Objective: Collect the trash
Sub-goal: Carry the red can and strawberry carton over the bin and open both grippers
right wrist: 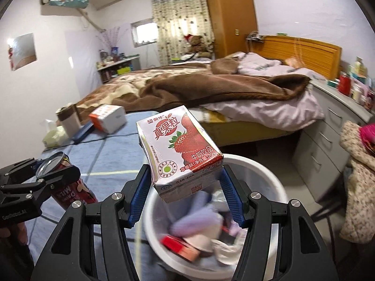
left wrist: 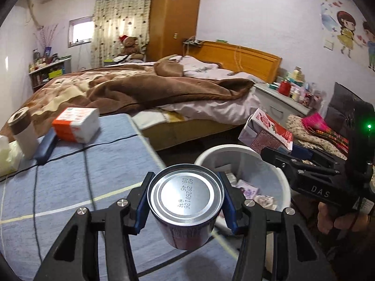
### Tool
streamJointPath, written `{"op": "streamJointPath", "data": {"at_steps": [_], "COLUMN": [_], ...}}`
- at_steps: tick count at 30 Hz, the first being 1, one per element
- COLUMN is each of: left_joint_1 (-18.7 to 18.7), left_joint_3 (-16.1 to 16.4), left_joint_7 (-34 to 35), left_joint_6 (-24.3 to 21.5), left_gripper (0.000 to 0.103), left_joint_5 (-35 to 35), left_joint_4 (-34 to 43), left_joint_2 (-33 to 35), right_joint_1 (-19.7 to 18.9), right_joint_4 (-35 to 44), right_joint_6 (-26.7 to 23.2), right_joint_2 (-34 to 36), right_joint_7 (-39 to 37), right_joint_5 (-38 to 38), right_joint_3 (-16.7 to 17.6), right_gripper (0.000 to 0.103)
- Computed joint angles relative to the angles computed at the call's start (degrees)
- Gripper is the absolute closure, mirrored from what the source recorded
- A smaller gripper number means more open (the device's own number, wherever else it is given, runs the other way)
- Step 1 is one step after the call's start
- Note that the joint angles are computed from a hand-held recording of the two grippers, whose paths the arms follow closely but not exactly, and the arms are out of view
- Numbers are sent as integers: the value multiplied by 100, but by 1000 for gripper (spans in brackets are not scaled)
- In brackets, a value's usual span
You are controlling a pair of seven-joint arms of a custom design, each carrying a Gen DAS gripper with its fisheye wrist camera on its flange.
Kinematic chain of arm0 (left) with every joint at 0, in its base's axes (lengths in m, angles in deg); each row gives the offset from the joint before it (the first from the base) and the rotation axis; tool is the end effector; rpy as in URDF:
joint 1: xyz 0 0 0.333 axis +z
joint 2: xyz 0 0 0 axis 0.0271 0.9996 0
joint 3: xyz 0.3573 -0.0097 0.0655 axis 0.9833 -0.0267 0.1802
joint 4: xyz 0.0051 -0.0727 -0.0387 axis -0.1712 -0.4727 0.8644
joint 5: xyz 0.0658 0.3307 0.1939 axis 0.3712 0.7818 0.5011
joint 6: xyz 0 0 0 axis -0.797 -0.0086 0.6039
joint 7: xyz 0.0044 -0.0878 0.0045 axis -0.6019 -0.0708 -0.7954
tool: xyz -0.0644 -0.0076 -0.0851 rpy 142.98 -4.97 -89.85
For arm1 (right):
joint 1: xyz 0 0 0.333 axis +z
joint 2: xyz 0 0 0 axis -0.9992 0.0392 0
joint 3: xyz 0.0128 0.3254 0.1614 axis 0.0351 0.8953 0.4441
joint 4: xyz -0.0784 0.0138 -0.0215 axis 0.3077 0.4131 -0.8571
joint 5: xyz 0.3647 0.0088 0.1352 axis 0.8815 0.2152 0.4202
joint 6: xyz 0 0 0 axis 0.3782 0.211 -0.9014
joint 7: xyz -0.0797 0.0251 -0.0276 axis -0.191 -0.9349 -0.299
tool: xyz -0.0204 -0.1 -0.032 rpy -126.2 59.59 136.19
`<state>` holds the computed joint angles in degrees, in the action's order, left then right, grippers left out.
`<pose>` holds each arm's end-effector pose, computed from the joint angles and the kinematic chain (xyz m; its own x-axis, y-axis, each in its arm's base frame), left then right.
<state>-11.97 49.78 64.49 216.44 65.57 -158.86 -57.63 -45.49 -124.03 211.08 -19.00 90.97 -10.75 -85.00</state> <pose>0.6590 -0.3023 0.5508 -0.3170 -0.9411 0.1174 -0.6009 0.1035 -0.7926 0.6766 0.4974 0.5266 0.1608 -0.9823 -0.0957 -0.5963 -0.0195 -0.8026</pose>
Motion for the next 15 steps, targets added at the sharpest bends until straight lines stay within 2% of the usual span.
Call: {"op": "streamJointPath", "data": {"at_steps": [5, 10, 15], "left_joint_1": [-57, -132, -326], "left_joint_3": [-257, -450, -398], "left_joint_7": [312, 610, 728], "left_joint_6": [-183, -363, -590], "left_gripper": [49, 49, 49], "left_joint_5": [-159, -356, -423], "left_joint_4": [467, 848, 1240], "left_joint_2": [356, 676, 971], "right_joint_1": [15, -86, -158], "right_joint_4": [-453, -878, -1141], "right_joint_6": [-187, -233, -262], "right_joint_2": [-254, -471, -617], "right_joint_7": [214, 325, 399], "right_joint_5": [-134, -211, -320], "right_joint_3": [-105, -27, 27], "right_gripper": [42, 42, 42]}}
